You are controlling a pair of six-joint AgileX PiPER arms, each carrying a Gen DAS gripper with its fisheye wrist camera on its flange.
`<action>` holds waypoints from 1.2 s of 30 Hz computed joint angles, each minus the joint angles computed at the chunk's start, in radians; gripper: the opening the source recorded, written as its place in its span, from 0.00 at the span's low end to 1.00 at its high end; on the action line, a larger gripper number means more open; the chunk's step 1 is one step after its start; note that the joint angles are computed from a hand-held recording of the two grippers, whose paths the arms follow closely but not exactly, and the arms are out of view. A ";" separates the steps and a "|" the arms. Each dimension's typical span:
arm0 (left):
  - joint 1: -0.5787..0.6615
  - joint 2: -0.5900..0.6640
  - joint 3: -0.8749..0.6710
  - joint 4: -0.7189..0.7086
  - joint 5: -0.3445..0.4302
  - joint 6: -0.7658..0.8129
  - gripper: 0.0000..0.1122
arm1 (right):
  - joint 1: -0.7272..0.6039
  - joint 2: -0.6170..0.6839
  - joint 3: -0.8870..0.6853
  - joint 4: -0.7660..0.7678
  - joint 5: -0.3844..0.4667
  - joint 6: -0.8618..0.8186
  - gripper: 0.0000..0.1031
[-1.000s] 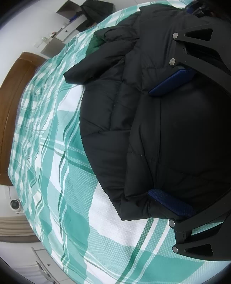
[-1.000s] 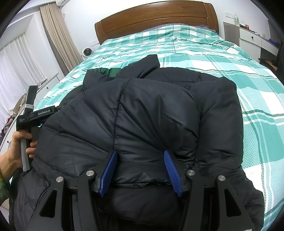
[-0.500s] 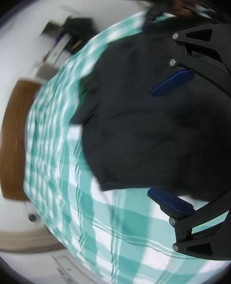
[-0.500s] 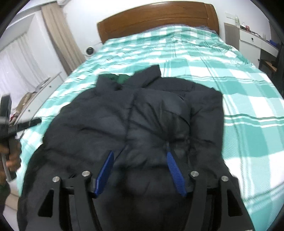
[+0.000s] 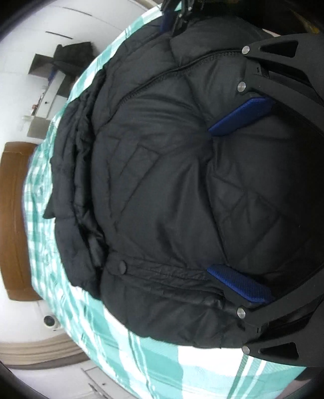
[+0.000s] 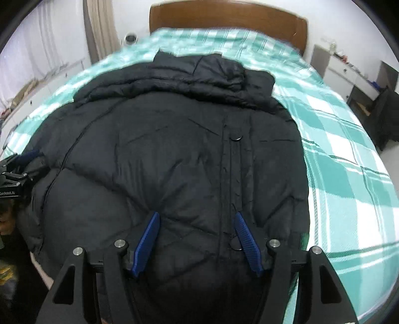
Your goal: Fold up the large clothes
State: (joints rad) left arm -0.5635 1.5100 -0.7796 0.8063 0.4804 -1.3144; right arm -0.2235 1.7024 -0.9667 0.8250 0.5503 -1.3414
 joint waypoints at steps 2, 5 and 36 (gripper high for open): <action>-0.006 0.010 -0.007 -0.001 0.007 -0.001 0.91 | 0.011 0.016 -0.011 -0.007 -0.011 0.037 0.65; -0.018 0.016 -0.002 0.047 0.012 -0.052 0.91 | 0.000 0.026 -0.002 0.030 -0.007 0.020 0.67; -0.149 -0.163 0.058 -0.304 0.203 0.138 0.91 | -0.037 -0.080 0.092 0.020 0.031 -0.004 0.67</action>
